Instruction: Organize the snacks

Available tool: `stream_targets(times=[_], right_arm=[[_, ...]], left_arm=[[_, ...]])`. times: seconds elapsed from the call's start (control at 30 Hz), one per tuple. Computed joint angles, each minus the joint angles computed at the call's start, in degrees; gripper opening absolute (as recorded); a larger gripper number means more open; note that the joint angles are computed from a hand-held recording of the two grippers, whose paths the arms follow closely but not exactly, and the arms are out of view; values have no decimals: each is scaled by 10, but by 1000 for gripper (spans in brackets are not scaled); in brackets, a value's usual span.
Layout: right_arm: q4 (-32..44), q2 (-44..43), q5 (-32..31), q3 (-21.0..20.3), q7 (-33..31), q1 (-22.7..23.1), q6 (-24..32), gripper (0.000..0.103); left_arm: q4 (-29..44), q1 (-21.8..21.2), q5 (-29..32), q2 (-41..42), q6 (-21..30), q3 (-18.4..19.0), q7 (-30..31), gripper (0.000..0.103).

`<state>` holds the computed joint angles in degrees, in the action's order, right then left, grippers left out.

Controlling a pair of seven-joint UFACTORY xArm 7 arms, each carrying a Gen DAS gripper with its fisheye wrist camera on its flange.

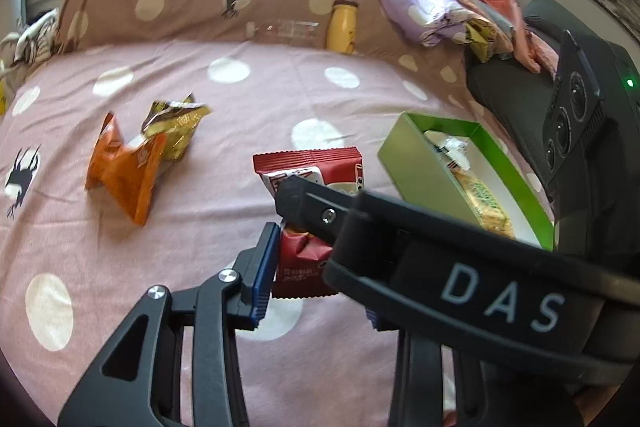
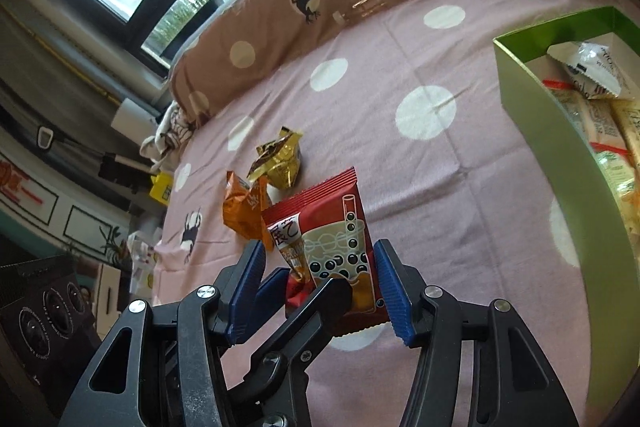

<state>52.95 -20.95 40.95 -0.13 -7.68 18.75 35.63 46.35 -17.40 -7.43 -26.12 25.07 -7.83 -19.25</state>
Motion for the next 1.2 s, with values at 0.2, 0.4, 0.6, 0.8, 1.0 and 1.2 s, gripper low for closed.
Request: stream_targets(times=[0.2,0.4,0.6,0.8,1.0,1.2], right_arm=[[-16,-34,24,-28,-26,-8,-35,59],[-41,-71,60,-68,-50,-10,-67,59],[-69,-101,79,-95,-43,-23,-105,59],[-85,-110,62,-113,-1,-44,-115,59],[-102,-122,12,-111,60,-81,-126,59],[-109,-120,-17,-126,102,-94,-121,59]], left_arm=[[34,-2,27,34,-56,-26,-8,35],[79,-22,67,84,-111,-44,14,35],[147,-110,-48,155,-112,-2,140,35],[206,-118,-102,209,-91,-25,209,35],[259,-118,-182,254,-63,-46,296,35],[288,-111,-210,284,-37,-65,317,35]])
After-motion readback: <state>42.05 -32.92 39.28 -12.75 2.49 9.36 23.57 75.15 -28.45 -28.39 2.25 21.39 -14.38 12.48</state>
